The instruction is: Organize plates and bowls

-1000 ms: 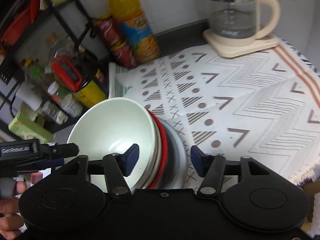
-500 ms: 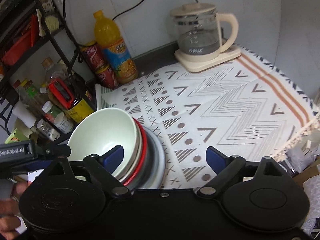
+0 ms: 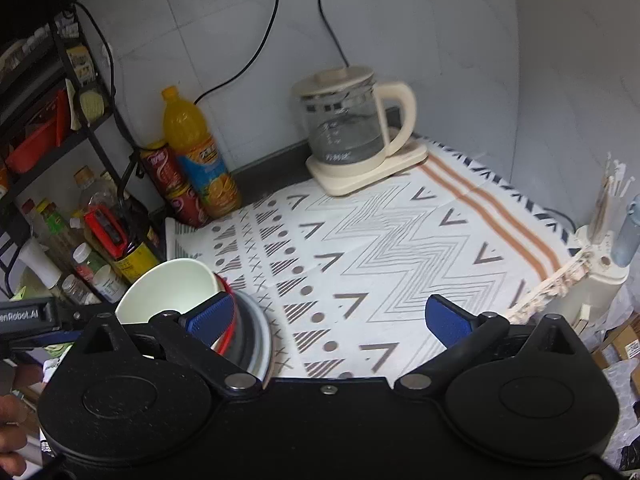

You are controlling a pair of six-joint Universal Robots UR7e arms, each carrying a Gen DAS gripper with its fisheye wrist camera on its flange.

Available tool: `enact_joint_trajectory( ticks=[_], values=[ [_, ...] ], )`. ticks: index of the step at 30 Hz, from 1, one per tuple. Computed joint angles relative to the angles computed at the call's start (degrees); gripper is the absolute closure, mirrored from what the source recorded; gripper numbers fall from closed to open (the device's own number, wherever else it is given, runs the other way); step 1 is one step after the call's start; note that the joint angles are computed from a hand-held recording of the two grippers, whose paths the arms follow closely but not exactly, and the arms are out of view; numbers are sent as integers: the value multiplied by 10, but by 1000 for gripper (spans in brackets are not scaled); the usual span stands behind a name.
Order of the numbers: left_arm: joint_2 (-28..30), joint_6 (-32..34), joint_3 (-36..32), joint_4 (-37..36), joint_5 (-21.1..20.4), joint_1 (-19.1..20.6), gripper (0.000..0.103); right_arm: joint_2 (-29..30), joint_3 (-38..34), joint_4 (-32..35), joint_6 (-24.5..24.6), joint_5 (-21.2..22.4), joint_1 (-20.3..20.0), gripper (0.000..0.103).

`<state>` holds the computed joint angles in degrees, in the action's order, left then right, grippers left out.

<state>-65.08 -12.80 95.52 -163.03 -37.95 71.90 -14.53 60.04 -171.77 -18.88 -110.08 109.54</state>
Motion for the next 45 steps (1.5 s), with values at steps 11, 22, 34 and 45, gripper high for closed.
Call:
enact_joint_trajectory(
  ticks=[11,22,34,45],
  values=[
    [-37,-65,82,16,56,-49,21,-64,126,-70,-17,15,-15,0],
    [-74,-74,160,2,92,-97,21,-103,208,-112,-39,37,-14,0],
    [-99,-131,208,45,105,-128,15,-141,275,-135,-69,49,-13,0],
    [-116,-194,243,76,120,-150,14,-163,310,-145,-80,61,-19,0]
  ],
)
